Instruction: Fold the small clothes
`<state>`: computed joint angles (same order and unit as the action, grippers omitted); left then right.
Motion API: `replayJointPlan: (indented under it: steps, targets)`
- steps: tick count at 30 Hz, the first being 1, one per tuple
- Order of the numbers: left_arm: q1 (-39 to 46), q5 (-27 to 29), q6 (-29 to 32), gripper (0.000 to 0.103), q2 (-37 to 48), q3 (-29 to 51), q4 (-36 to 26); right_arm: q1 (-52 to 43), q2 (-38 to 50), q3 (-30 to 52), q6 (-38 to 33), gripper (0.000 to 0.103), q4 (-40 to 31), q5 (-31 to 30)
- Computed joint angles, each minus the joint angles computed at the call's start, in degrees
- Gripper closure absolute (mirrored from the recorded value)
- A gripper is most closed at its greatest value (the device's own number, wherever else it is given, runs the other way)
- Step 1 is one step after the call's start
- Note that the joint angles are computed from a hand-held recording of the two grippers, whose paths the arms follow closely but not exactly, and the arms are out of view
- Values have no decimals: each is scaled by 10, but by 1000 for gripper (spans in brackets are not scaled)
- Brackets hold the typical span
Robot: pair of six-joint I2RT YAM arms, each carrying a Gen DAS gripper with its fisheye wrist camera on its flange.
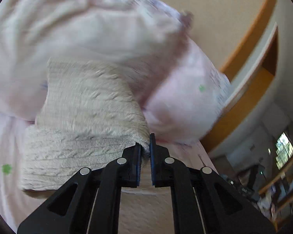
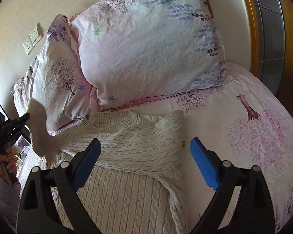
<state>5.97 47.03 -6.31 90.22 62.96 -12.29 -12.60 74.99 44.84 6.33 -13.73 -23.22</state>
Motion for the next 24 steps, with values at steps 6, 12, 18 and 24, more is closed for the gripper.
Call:
replayJointPlan:
  steps: [6, 12, 18, 24]
  targets:
    - [-154, -119, 112, 86, 13, -31, -84, -64, 1, -25, -44, 10, -57, -52]
    - [76, -126, 228, 21, -171, -201, -117, -179, -36, -97, -143, 16, -142, -164]
    - [281, -39, 395, 22, -169, -219, -268, -206, -101, -177, -200, 43, -194, -185]
    - [362, -20, 506, 26, -155, -258, -344, -285, -163, -207, -264, 53, -265, -201]
